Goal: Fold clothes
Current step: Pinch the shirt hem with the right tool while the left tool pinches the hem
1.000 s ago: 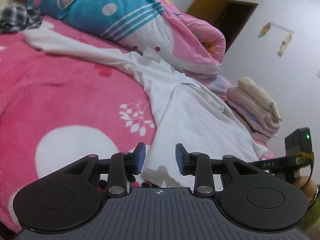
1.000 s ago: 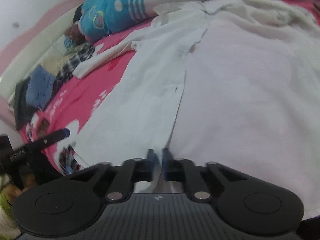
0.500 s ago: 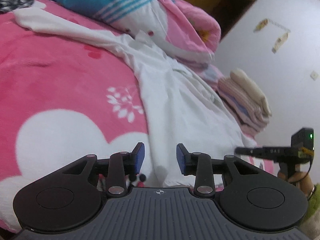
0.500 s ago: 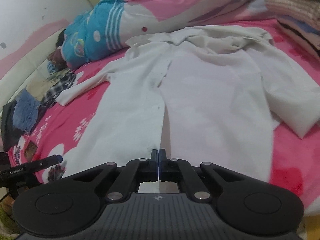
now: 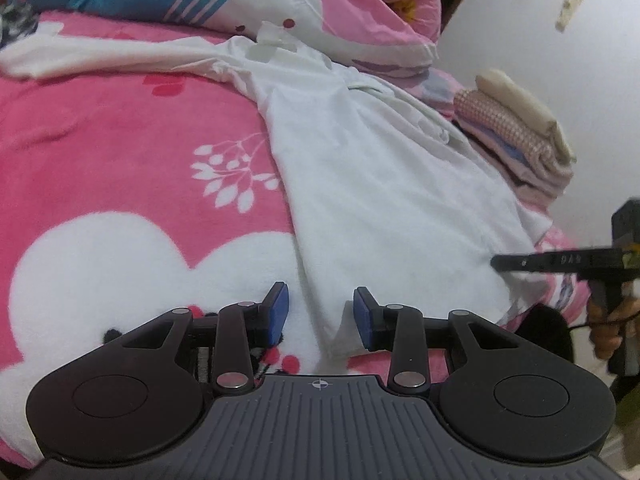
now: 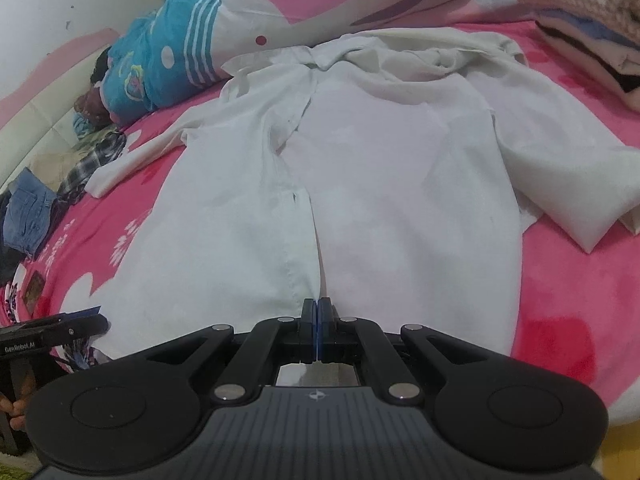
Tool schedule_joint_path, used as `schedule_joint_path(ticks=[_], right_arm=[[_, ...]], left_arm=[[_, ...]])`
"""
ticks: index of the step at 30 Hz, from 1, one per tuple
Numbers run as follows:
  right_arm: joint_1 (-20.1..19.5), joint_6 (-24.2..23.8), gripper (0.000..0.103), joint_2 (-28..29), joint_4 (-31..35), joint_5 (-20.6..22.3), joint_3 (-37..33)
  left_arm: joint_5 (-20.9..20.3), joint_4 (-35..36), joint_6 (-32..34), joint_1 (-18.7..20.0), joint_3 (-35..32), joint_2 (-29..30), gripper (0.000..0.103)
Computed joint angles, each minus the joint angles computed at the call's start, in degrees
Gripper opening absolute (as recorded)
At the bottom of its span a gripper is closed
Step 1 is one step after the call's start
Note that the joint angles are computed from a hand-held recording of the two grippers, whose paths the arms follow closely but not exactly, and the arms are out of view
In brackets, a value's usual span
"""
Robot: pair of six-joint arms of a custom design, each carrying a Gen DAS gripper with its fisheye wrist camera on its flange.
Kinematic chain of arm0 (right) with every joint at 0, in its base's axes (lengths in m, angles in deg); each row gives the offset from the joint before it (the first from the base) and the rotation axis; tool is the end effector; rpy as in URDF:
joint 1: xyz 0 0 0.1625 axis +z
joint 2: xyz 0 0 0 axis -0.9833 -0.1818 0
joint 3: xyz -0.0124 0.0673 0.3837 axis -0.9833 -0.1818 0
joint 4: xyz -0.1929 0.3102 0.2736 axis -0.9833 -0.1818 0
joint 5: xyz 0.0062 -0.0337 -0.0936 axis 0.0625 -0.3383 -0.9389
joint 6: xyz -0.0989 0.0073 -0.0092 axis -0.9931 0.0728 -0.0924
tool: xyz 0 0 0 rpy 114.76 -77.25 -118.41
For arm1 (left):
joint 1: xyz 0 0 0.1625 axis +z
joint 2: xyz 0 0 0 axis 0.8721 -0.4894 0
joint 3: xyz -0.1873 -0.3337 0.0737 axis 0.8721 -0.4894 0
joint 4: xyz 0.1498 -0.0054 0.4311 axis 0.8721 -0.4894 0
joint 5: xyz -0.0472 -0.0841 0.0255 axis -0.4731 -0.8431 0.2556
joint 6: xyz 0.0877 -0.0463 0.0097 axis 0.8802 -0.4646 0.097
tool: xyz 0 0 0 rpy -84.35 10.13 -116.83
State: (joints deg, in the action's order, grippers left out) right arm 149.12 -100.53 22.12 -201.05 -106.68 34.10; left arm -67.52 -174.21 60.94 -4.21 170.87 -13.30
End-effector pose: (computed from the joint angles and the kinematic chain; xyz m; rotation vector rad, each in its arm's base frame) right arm -0.1429 -0.7609 0.3365 0.4927 -2.6797 0.7165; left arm -0.2439 -0.6951 -0.0729 0.5028 2.6600 -0.9383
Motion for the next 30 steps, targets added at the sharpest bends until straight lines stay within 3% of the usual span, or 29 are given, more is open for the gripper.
schedule_joint_path(ticks=[2, 5, 12, 20, 30], right_arm=[[-0.02, -0.32, 0.0, -0.05, -0.51, 0.06, 0.27], [-0.01, -1.04, 0.0, -0.16, -1.31, 0.0, 0.75], [0.17, -1.98, 0.0, -0.52, -2.49, -0.34, 1.29], [0.21, -2.24, 0.0, -0.2, -1.57, -0.85, 0.45], [0.82, -4.84, 0.0, -1.64, -1.67, -4.17, 2.36]], left_arm=[[1.0, 0.81, 0.77, -0.48, -0.27, 0.22, 0.014], [-0.44, 1.29, -0.7, -0.46, -0.04, -0.07, 0.0], [-6.93, 0.22, -6.54, -0.84, 3.37, -3.36, 0.0], [-6.36, 5.13, -10.47, 0.06, 3.41, -3.72, 0.0], [-5.82, 6.32, -9.24, 0.66, 2.62, -2.99, 0.0]])
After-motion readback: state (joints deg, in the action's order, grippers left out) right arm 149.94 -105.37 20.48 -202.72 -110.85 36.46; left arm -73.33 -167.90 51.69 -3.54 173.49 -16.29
